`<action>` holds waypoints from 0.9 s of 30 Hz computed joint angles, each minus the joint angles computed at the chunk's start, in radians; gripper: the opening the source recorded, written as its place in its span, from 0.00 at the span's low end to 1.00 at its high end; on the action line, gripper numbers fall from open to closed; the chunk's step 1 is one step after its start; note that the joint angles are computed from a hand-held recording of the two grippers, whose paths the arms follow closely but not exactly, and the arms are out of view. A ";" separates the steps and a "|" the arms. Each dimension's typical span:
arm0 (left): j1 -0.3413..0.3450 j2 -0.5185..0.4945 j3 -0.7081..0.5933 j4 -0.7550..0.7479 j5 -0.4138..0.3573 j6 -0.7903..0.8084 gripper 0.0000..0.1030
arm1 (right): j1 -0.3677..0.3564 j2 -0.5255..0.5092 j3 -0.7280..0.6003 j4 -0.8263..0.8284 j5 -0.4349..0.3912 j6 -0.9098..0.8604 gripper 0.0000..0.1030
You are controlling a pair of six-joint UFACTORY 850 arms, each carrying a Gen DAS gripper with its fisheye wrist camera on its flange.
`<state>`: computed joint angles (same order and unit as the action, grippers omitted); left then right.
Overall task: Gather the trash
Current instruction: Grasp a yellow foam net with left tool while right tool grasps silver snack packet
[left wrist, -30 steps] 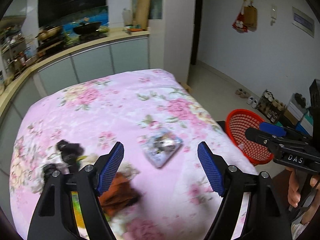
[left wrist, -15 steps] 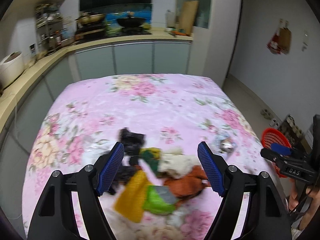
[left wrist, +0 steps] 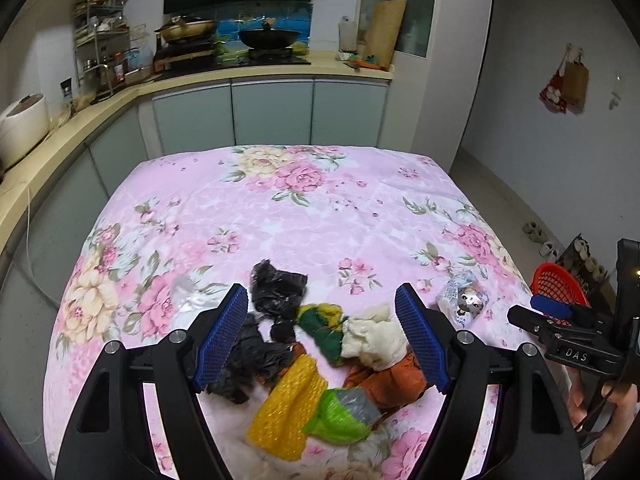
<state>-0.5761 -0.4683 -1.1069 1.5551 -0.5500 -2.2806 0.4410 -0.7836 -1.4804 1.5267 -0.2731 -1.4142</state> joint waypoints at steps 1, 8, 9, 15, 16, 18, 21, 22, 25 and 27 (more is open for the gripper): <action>0.002 -0.001 0.000 -0.002 0.003 0.001 0.71 | 0.000 -0.002 -0.002 -0.002 0.000 0.003 0.68; 0.010 0.037 0.076 -0.011 -0.009 -0.051 0.71 | 0.004 -0.036 -0.056 -0.102 -0.035 0.095 0.68; 0.009 0.041 0.086 -0.011 -0.010 -0.052 0.71 | 0.009 -0.044 -0.069 -0.118 -0.041 0.102 0.68; -0.010 0.036 0.131 -0.067 -0.001 -0.014 0.71 | 0.038 -0.097 -0.147 -0.258 -0.054 0.204 0.68; -0.013 0.035 0.138 -0.070 0.001 -0.017 0.70 | 0.041 -0.105 -0.159 -0.282 -0.055 0.224 0.68; -0.015 0.034 0.149 -0.062 0.015 -0.033 0.65 | 0.049 -0.121 -0.181 -0.339 -0.046 0.272 0.68; -0.011 0.027 0.155 -0.053 0.037 -0.041 0.52 | 0.060 -0.149 -0.218 -0.416 -0.029 0.343 0.68; -0.008 0.023 0.154 -0.051 0.046 -0.043 0.48 | 0.062 -0.152 -0.222 -0.422 -0.024 0.347 0.68; -0.005 0.015 0.151 -0.023 0.060 -0.065 0.39 | 0.071 -0.176 -0.255 -0.516 -0.007 0.428 0.68; -0.007 0.007 0.144 -0.026 0.060 -0.053 0.34 | 0.079 -0.188 -0.272 -0.616 0.016 0.524 0.68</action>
<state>-0.5835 -0.4614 -0.9630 1.5294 -0.4897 -2.3341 0.5196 -0.9719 -1.7520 0.9103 -0.2569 -0.8902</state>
